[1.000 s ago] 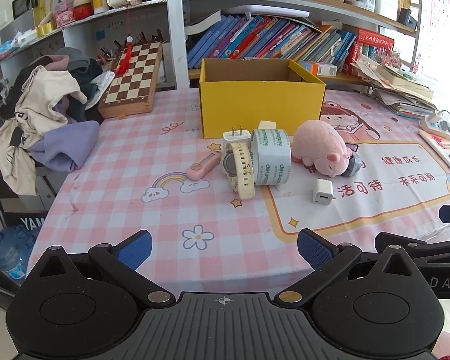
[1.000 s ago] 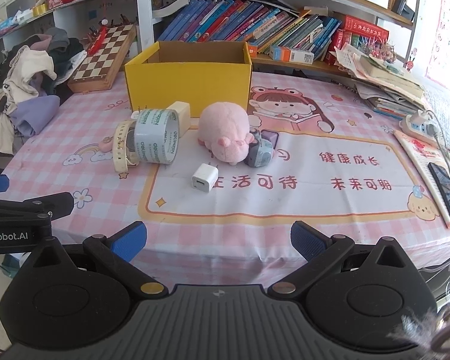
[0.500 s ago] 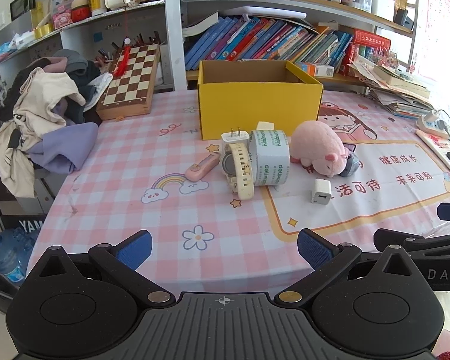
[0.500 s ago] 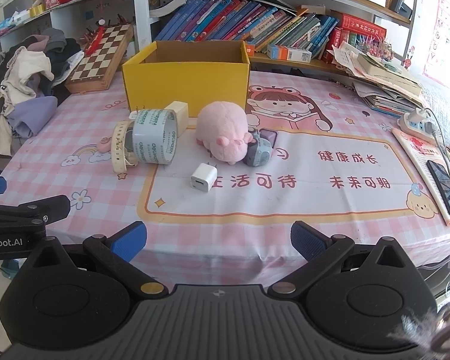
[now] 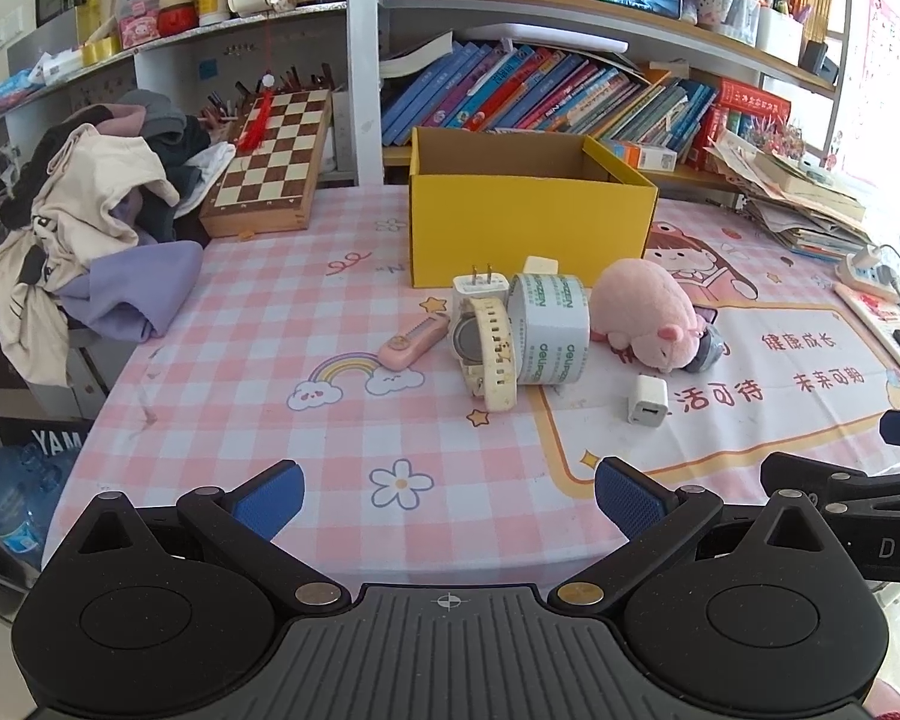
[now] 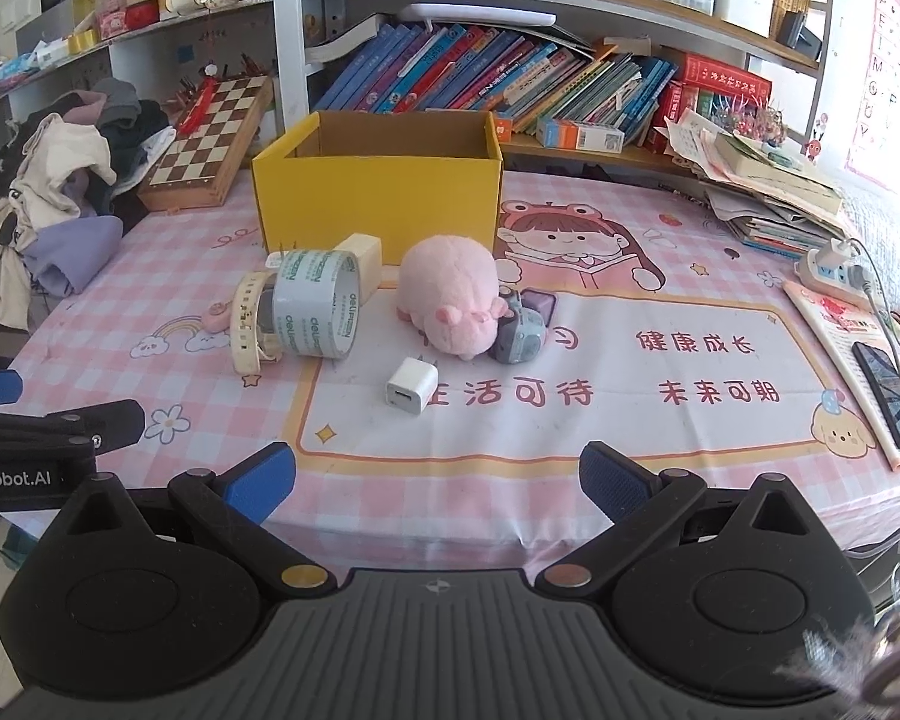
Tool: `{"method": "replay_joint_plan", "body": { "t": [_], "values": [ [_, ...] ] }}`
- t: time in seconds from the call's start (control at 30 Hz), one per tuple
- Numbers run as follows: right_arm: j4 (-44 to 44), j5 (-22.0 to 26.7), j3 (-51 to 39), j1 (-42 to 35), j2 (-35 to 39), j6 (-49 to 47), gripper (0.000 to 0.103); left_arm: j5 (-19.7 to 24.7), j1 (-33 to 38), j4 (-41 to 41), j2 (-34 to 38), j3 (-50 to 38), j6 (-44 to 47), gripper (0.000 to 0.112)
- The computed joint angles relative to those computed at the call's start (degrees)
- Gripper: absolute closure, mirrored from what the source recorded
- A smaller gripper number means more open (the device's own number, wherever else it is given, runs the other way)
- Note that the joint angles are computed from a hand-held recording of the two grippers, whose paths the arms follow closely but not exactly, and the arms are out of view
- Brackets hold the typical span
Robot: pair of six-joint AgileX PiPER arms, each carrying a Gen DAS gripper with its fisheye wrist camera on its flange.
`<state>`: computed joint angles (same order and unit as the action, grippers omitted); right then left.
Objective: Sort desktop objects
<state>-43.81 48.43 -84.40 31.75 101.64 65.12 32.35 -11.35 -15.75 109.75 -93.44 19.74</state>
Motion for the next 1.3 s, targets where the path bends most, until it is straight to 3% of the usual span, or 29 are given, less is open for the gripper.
{"method": "replay_joint_plan", "body": {
  "t": [0.37, 0.53, 0.6, 0.7, 1.13, 1.3],
  "values": [
    [1.39, -1.99, 0.09, -1.92, 0.26, -2.03, 0.002, 0.69, -0.64, -1.65, 1.25, -1.71, 1.46, 0.009],
    [3.24, -3.59, -0.63, -3.77, 1.03, -4.89, 0.016, 0.95, -0.99, -1.3, 2.5, -3.22, -0.18, 0.01],
    [4.5, -4.2, -1.37, -4.79, 1.62, -6.69, 0.024, 1.13, -1.21, -0.76, 3.2, -4.18, -1.27, 0.01],
    [6.61, -5.02, -2.7, -6.26, 2.68, -9.76, 0.027, 1.7, -1.73, 0.68, 4.57, -6.2, -3.47, 0.01],
    [18.35, -6.4, -11.62, -13.44, 9.25, -26.38, 0.027, 7.57, -4.46, 8.46, 13.36, -19.7, -14.12, 0.011],
    [22.96, -5.81, -16.28, -15.74, 12.44, -32.85, 0.035, 9.94, -5.11, 10.62, 16.87, -25.22, -17.4, 0.016]
  ]
}}
